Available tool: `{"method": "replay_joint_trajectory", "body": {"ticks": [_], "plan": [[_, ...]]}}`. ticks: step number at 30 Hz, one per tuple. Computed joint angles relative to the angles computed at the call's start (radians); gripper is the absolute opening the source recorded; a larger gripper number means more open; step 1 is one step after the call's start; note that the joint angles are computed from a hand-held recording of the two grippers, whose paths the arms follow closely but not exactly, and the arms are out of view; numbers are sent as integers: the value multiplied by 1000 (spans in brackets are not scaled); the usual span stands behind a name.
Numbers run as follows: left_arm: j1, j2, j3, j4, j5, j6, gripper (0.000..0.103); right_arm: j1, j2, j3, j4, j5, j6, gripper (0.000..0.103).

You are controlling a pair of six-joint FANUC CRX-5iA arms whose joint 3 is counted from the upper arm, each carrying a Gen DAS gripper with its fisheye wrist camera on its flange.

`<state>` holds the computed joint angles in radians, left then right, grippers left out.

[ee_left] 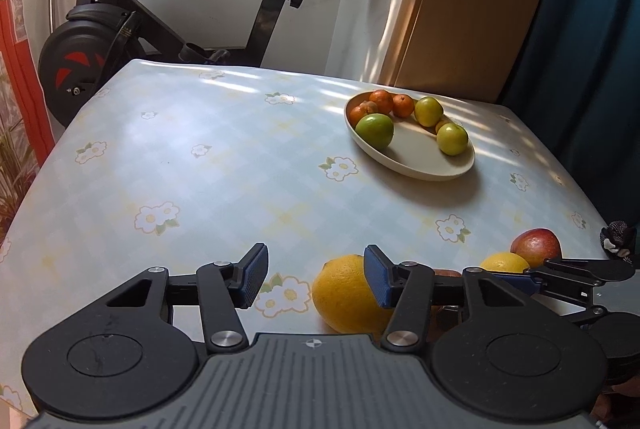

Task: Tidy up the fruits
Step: 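Lower the right gripper around a large red apple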

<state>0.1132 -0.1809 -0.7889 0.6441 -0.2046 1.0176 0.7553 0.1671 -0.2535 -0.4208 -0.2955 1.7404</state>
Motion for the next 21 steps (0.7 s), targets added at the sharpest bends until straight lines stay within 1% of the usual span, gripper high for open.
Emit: {"method": "replay_joint_trajectory", "body": {"ticks": [2,4,5,6,8,12,15,21], "plan": [[-5,1,-6,22,3,-20,51,-1,5,4,-4,-8,6,51],[-15,-2,-25,105,11,-91,50,-3,11,11,-14,-19,14,51],[-28,-2,-40,176,20,-147,50,-4,13,13,-16,-22,15,51],[-38,-2,-48,221,26,-183,49,-5,15,14,-18,-25,14,51],[-51,-1,-58,275,32,-231,49,-19,22,30,-61,-45,47,52],[-70,5,-65,328,44,-286,49,-30,30,44,-96,-62,75,53],[-68,12,-63,328,38,-284,49,-34,37,50,-105,-72,83,54],[-76,13,-69,386,34,-334,48,-55,47,68,-161,-96,130,54]]}}
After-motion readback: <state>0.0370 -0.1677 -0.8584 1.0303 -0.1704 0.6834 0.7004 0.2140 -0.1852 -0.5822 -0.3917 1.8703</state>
